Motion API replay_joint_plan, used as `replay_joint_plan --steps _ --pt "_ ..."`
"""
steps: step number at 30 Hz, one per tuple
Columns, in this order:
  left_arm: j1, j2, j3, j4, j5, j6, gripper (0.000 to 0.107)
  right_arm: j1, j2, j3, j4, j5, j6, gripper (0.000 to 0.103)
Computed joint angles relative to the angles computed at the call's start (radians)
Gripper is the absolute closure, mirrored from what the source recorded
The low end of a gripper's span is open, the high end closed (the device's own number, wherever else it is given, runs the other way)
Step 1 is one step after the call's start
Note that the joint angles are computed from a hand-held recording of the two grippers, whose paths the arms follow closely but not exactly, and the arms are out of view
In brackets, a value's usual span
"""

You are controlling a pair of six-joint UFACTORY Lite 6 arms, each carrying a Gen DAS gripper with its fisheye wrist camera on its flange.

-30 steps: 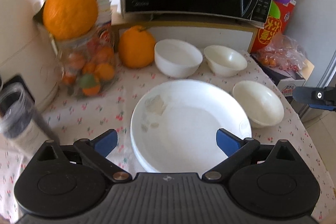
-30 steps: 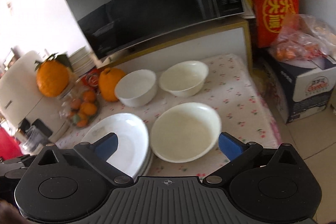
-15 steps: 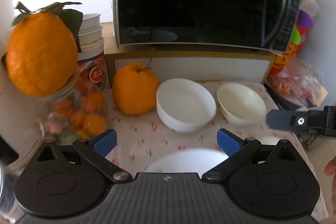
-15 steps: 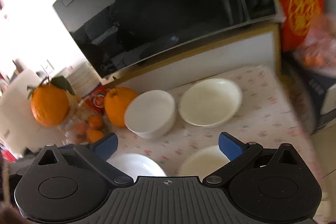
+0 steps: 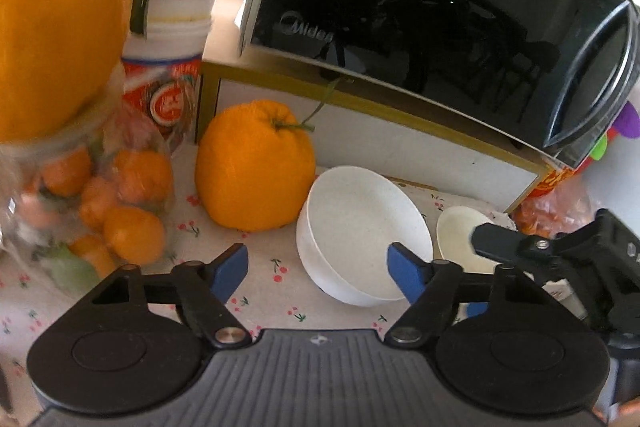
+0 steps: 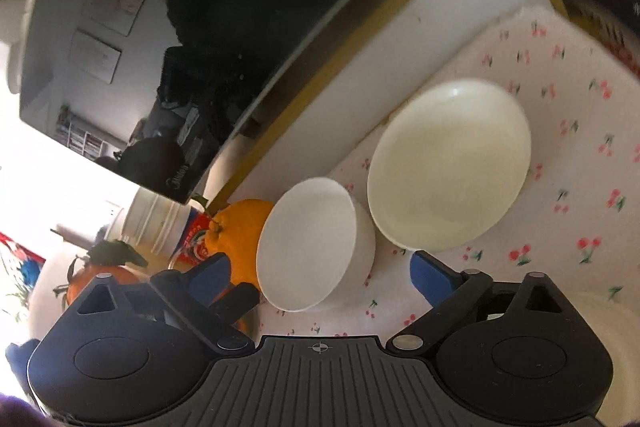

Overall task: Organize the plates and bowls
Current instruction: 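Move both grippers to the white bowl and close them on its rim, then lift the white bowl with both grippers and carry it beside the plate stack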

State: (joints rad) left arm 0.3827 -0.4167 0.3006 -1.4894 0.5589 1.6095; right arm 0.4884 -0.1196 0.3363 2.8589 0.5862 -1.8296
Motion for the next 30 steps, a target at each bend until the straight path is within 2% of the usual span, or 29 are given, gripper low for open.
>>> replay_joint_plan --steps 3,5,7,11,13,16,21,25,30 --pt "0.042 0.061 -0.011 -0.057 0.066 0.062 0.044 0.019 0.034 0.014 0.051 0.014 -0.032 0.013" --pt "0.024 0.121 0.024 -0.05 0.057 0.027 0.051 0.015 0.071 0.03 0.051 0.032 -0.02 0.019" --pt "0.032 0.147 0.037 -0.07 0.077 0.025 0.053 0.022 0.099 0.047 0.062 0.029 -0.023 0.03" --pt "0.037 0.164 0.045 -0.123 0.089 0.045 0.059 0.041 0.144 0.084 0.104 0.015 -0.071 0.043" --pt "0.03 0.178 0.051 -0.154 0.073 0.057 0.065 0.052 0.174 0.1 0.131 0.016 -0.091 0.053" --pt "0.028 0.188 0.055 -0.162 0.07 0.047 0.072 0.057 0.222 0.121 0.146 0.027 -0.087 0.061" --pt "0.004 0.203 0.055 -0.184 0.042 0.064 0.09 0.07 0.223 0.113 0.2 0.024 -0.133 0.071" --pt "-0.016 0.187 0.047 -0.189 0.012 0.053 0.093 0.068 0.226 0.11 0.194 0.032 -0.133 0.078" --pt "-0.049 0.171 0.038 -0.216 -0.018 0.062 0.093 0.074 0.226 0.111 0.203 0.027 -0.154 0.081"
